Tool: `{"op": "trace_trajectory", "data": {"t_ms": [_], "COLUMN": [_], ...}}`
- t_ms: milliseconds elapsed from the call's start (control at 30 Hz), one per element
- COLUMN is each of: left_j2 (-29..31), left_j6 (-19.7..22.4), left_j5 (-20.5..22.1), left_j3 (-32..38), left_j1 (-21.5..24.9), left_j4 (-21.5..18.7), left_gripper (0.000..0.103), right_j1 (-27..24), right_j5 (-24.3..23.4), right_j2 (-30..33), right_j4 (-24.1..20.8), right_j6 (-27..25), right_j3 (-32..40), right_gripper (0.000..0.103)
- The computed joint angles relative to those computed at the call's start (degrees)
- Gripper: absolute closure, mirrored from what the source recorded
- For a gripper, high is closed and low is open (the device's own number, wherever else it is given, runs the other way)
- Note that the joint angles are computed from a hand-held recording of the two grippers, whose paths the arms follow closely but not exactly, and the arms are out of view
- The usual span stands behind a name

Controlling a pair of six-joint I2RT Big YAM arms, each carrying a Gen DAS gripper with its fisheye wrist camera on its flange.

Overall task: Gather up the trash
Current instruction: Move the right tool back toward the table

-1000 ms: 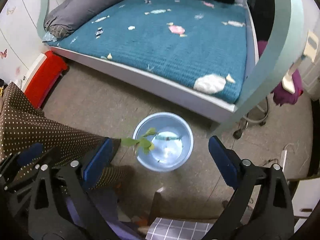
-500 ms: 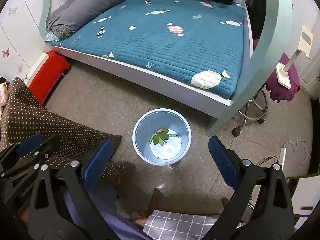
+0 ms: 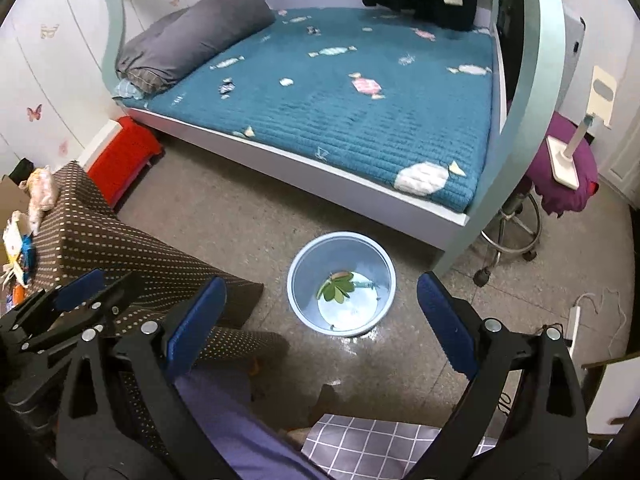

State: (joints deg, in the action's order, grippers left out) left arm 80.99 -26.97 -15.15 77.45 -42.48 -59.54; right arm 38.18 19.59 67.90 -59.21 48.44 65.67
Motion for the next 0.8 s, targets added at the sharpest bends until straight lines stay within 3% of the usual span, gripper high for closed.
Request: {"op": "trace_trajectory", "data": {"t_ms": [367, 467, 800], "left_j2": [-7.54, -9.56, -17.93], "left_j6": [-2.52, -3.60, -6.64], "left_j5": [-4.59, -7.78, -11.71], "left_j3": [-3.25, -4.18, -8.27], "left_j1": [-0.71, -1.17, 0.77], "left_j4": [-0.60, -1.72, -5.33], "left_gripper": [0.047, 0.045, 0.044], "right_j1": [4.90, 6.51, 11.91], "right_j5": [2.54, 2.60, 2.72], "right_j2": [-0.51, -0.13, 3.93], "right_j4": [0.67, 1.43, 3.30], "right_j6": [-1.26, -2.51, -6.85], "right_j3": [2.89, 4.16, 9.81], "right_gripper": [0.009, 0.009, 0.009]}}
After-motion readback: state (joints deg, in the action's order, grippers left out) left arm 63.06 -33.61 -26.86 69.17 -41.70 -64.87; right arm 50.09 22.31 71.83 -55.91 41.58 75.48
